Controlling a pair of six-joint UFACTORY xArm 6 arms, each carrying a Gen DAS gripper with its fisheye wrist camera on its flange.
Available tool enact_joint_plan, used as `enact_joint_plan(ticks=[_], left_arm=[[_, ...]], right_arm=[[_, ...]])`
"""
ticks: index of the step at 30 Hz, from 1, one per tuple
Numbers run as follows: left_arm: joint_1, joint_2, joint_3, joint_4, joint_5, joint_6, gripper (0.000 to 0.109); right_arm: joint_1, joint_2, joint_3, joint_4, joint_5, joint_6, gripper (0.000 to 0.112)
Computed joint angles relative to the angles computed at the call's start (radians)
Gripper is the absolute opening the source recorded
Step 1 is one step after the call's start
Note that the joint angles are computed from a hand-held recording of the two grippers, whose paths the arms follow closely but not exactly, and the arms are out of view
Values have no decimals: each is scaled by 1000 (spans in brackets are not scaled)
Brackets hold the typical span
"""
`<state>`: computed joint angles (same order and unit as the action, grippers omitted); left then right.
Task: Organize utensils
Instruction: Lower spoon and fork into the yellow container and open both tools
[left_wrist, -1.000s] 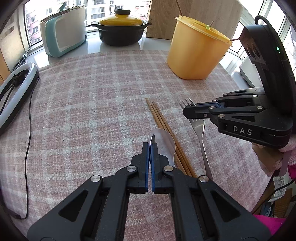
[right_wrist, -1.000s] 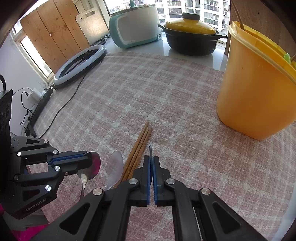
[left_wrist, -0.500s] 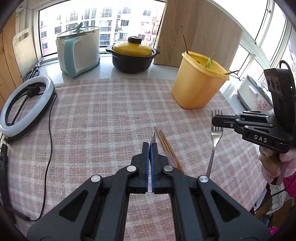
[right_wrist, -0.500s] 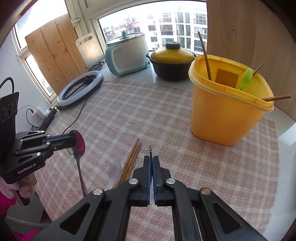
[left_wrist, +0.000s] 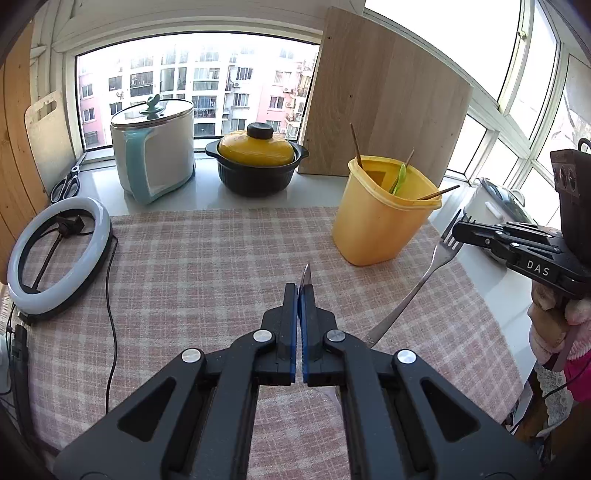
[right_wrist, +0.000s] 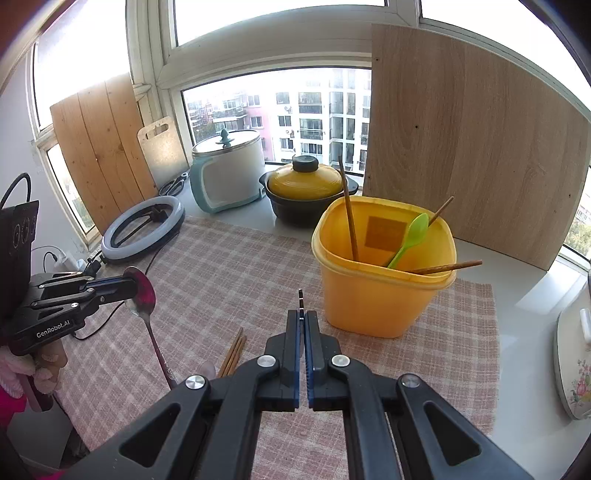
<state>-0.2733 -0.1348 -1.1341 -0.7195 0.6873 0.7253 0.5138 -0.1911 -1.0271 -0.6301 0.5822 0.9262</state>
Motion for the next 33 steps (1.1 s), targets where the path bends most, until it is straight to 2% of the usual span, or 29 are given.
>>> enact_joint_plan(ticks=[7, 18, 25, 33], left_arm=[[-9, 50, -108, -49, 17, 10, 0], [-54, 166, -327, -107, -20, -15, 0], [-94, 279, -491, -76, -47, -73, 0], [-143, 423, -674, 2, -70, -179, 0]], right_arm=[[-23, -52, -18, -39, 30, 15, 0], [-109, -143, -28, -90, 34, 58, 0], [-173, -163, -51, -133, 28, 76, 0], [-214, -110, -114, -189, 55, 85, 0]])
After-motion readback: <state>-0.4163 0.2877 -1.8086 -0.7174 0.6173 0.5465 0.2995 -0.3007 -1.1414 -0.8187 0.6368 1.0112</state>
